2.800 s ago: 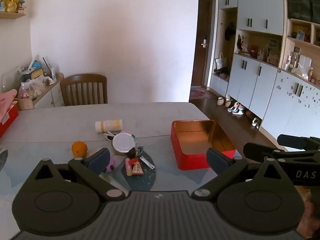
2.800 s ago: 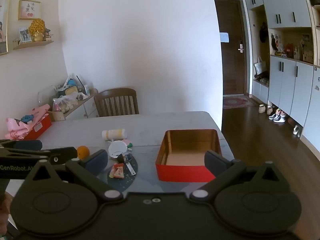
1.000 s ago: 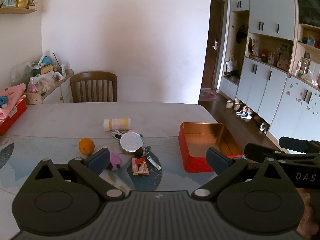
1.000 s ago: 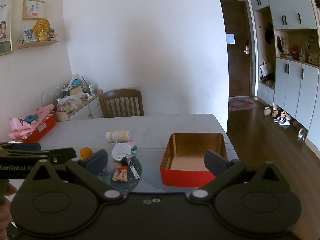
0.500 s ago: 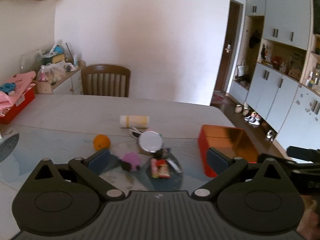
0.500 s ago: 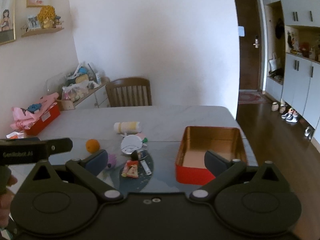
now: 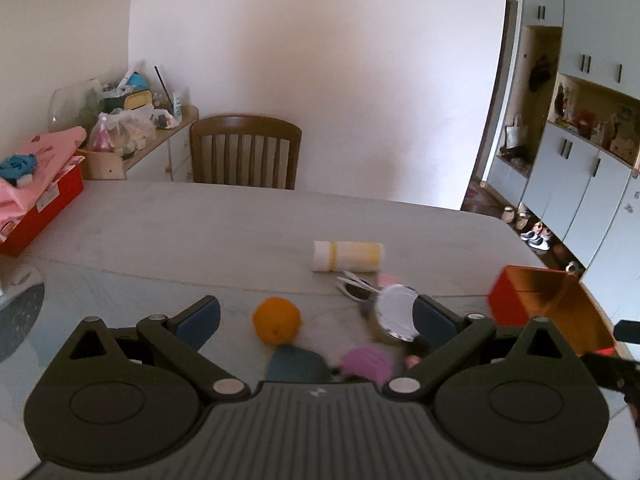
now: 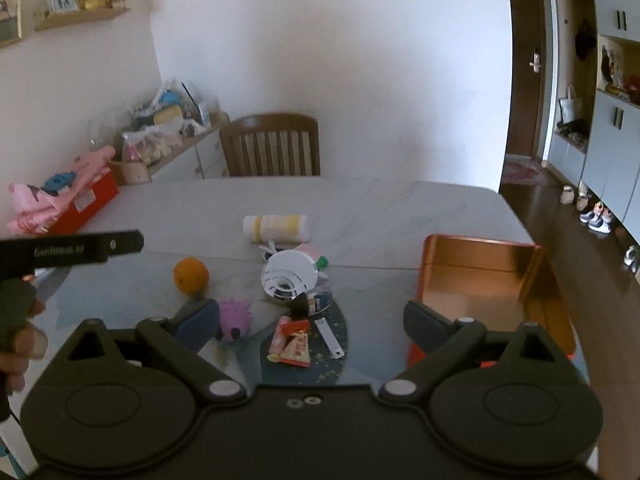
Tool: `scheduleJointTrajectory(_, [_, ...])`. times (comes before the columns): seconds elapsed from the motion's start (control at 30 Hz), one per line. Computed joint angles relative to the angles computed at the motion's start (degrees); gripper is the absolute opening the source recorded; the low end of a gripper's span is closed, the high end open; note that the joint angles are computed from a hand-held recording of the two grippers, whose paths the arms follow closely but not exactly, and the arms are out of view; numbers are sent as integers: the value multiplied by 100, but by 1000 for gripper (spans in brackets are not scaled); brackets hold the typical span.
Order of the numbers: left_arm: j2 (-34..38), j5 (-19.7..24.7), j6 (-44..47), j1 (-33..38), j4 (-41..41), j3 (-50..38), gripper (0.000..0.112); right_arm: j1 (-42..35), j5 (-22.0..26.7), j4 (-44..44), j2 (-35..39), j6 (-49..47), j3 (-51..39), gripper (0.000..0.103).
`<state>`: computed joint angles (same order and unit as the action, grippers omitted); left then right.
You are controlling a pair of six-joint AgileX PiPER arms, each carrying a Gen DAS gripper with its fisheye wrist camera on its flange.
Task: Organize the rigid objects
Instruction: 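Grasp the orange with the left gripper while the right gripper grasps the wrapped candy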
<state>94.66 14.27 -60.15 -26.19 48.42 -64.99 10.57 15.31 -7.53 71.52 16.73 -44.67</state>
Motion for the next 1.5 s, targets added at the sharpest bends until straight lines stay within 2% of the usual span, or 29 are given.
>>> scheduleJointTrajectory(0.07, [255, -169, 390, 199, -275, -169, 103, 134, -95, -384, 328, 445, -120, 95])
scheduleJointTrajectory(0.23, [953, -344, 2444, 574, -2043, -759, 102, 308, -119, -883, 1058, 912, -462, 86])
scheduleJointTrajectory(0.3, [1232, -341, 2740, 649, -2207, -994, 102, 361, -99, -1379, 1335, 1389, -577, 83])
scheduleJointTrajectory(0.33, [1359, -335, 2952, 683, -2366, -1096, 102, 369, -85, -1545, 1496, 1544, -631, 78])
scheduleJointTrajectory(0.4, [1603, -316, 3628, 761, -2984, -1304, 102, 368, 34, -1507, 1773, 1522, -800, 72])
scheduleJointTrajectory(0.47, [1824, -301, 4084, 817, -3339, -1481, 102, 316, 84, -1222, 2024, 1223, -947, 61])
scheduleJointTrajectory(0.6, [2189, -272, 4836, 900, -4002, -1768, 102, 287, 124, -952, 2393, 969, -1170, 55])
scheduleJointTrajectory(0.73, [2475, -198, 4900, 908, -3956, -2016, 99, 238, 231, -427, 2654, 446, -1357, 48])
scheduleJointTrajectory(0.83, [2662, -153, 5020, 924, -4042, -2167, 96, 269, 332, -561, 2832, 506, -1509, 41])
scheduleJointTrajectory(1.03, [2956, 34, 5761, 981, -4724, -2485, 82, 182, 445, -16, 3135, -26, -1801, 33])
scheduleJointTrajectory(1.17, [3143, 256, 6202, 1053, -5230, -2773, 68, 164, 518, 242, 3265, -311, -1914, 27])
scheduleJointTrajectory(1.3, [3256, 328, 6394, 1082, -5409, -2911, 62, 94, 544, 610, 3373, -645, -2014, 22])
scheduleJointTrajectory(1.5, [3302, 276, 6695, 1070, -5577, -2891, 55, 138, 478, 371, 3371, -433, -1966, 20])
